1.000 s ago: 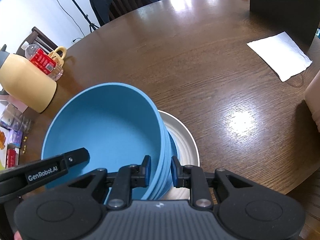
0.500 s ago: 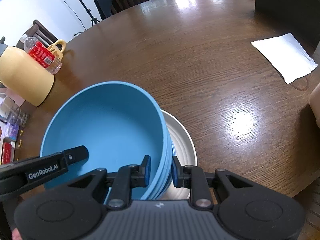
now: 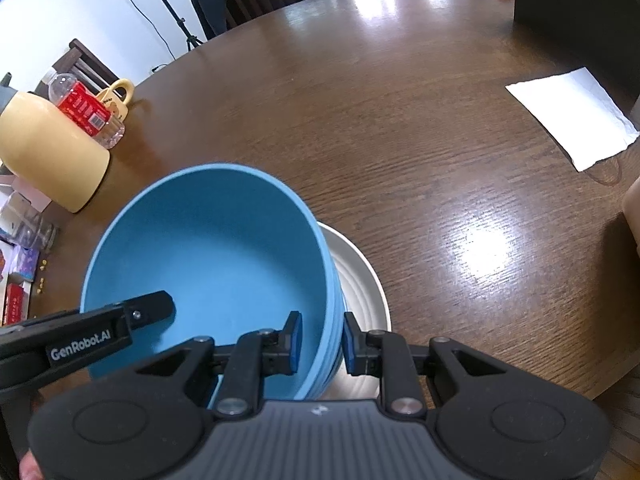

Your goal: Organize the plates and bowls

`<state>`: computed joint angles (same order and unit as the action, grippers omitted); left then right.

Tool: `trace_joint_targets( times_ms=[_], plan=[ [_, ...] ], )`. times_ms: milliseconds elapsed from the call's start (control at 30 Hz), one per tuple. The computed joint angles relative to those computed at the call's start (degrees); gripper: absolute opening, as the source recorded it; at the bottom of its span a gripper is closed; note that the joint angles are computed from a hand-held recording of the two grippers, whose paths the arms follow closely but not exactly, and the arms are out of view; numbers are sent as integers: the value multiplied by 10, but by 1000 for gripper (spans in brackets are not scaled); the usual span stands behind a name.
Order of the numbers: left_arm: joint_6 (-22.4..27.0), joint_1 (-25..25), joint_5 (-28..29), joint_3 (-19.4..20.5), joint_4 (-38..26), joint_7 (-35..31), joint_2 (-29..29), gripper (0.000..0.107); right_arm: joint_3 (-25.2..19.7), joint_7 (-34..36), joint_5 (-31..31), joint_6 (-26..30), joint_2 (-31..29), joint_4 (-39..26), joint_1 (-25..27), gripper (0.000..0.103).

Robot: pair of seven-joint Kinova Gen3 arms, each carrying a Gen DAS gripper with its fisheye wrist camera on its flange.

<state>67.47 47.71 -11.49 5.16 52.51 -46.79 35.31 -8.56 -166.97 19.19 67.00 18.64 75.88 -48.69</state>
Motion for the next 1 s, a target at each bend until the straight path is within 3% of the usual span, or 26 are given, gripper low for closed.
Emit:
trace_joint_targets(
  times_ms=[167,233,300,433,500,567,667,1000],
  plan=[
    [-6,11,-16,-6,5,6,-11,45,-2,3,7,3,-11,6,-2,23],
    [-7,16,-24,-9,8,15,-16,51,-4,5,13,1,-18,10,-2,34],
    [-10,21,-34,-11,15,22,-23,62,-6,6,28,5,-26,13,-7,54],
    [-29,34,-57,-15,41,49,-43,79,-14,9,51,-7,-47,32,-9,71],
    [-32,41,-71,-18,49,68,-49,93,-18,10,63,-13,-57,42,-10,86],
    [-46,48,-86,-21,67,91,-61,101,-24,15,74,-15,-66,49,-8,92],
    [-83,58,-113,-23,111,137,-87,103,-31,29,90,-13,-75,56,-7,103],
    [-93,96,-227,-15,174,261,-125,103,-51,3,141,-2,-92,72,-23,103]
  ],
)
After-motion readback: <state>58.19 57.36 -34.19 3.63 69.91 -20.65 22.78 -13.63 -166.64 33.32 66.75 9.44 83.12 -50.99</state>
